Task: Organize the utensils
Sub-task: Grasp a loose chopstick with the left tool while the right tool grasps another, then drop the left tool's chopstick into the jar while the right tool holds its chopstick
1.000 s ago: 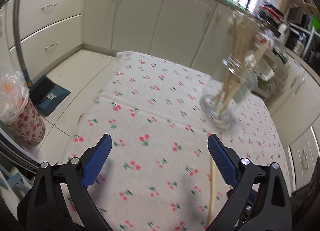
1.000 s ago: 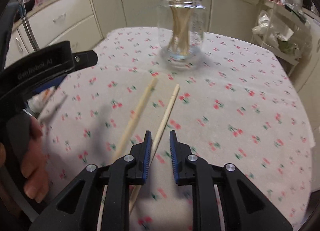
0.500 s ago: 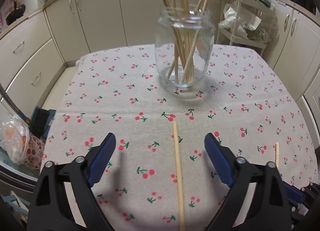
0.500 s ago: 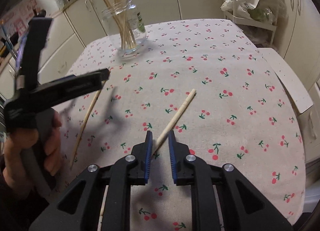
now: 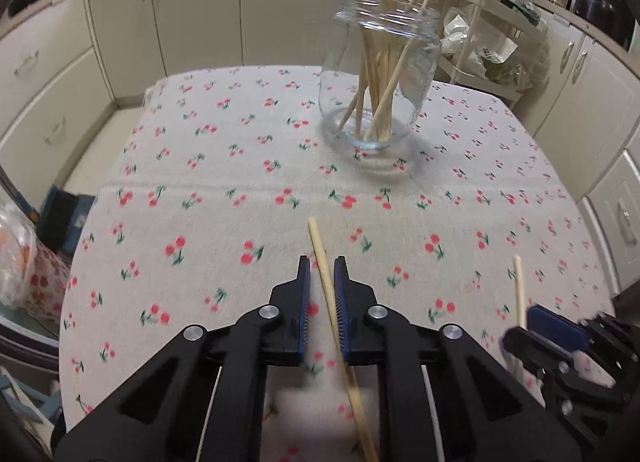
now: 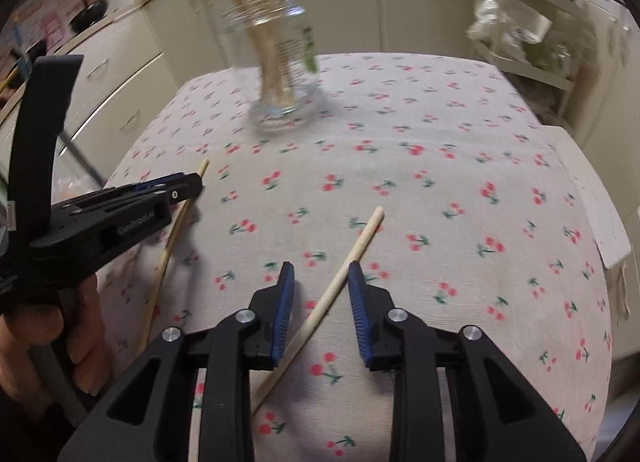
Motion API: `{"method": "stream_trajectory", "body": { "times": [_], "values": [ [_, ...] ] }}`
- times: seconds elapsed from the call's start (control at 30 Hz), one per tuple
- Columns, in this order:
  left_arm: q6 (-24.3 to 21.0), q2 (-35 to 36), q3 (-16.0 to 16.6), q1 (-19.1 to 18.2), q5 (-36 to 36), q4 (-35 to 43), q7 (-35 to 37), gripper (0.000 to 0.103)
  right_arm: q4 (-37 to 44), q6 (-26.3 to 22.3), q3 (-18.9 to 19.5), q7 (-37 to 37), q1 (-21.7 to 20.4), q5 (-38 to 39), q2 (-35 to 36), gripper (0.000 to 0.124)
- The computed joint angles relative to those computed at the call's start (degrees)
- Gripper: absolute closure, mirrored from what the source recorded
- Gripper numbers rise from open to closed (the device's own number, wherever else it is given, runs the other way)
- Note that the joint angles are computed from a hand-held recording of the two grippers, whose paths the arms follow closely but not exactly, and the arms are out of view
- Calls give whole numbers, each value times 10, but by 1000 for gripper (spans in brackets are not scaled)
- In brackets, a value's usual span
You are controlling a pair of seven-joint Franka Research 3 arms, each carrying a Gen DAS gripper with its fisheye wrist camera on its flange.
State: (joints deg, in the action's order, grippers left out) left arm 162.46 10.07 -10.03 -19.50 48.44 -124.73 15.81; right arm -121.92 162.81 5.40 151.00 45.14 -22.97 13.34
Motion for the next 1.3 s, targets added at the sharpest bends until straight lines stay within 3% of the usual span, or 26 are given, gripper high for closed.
{"method": "stream_trajectory", "body": {
  "times": [0.17,0.3,0.37,0.43,0.53,0.57,0.73,0.83,0.93,1.03,1.07,1.13,1.3],
  "values": [
    [13,-1,-11,15,-59,-7,58,89,10,-15,7,-20,-12,30,8,96],
    [-6,12,-6,5,-73,15,62,84,29,-32,-2,-21,-1,14,19,96],
    [-19,21,-4,-3,-67,28,58,72,27,-28,-9,-11,5,-4,19,96],
    [-33,26,-2,-12,-58,40,54,69,21,-21,-8,-14,3,-9,16,112],
    [-20,28,-6,-11,-56,37,71,95,7,2,3,-38,-9,20,11,117],
    [-16,25,-5,-12,-53,33,74,97,2,8,5,-42,-12,30,9,117],
    [-10,13,-20,1,-105,16,137,97,4,-1,10,-64,-20,71,9,117],
    [-25,15,-22,3,-135,24,155,93,22,-23,3,-71,-8,52,17,110],
    [-40,24,-10,-9,-114,39,137,89,40,-46,-4,-67,3,23,25,110],
    [-55,31,-7,-17,-92,52,130,92,38,-45,-8,-57,7,4,24,116],
    [-54,31,-9,-15,-95,53,135,98,31,-34,-7,-54,3,6,22,116],
    [-39,30,-15,-6,-119,47,152,98,25,-22,-3,-57,-3,16,21,117],
    [21,-13,22,-21,-3,19,22,98,13,2,-13,-33,3,8,17,117]
  ]
}}
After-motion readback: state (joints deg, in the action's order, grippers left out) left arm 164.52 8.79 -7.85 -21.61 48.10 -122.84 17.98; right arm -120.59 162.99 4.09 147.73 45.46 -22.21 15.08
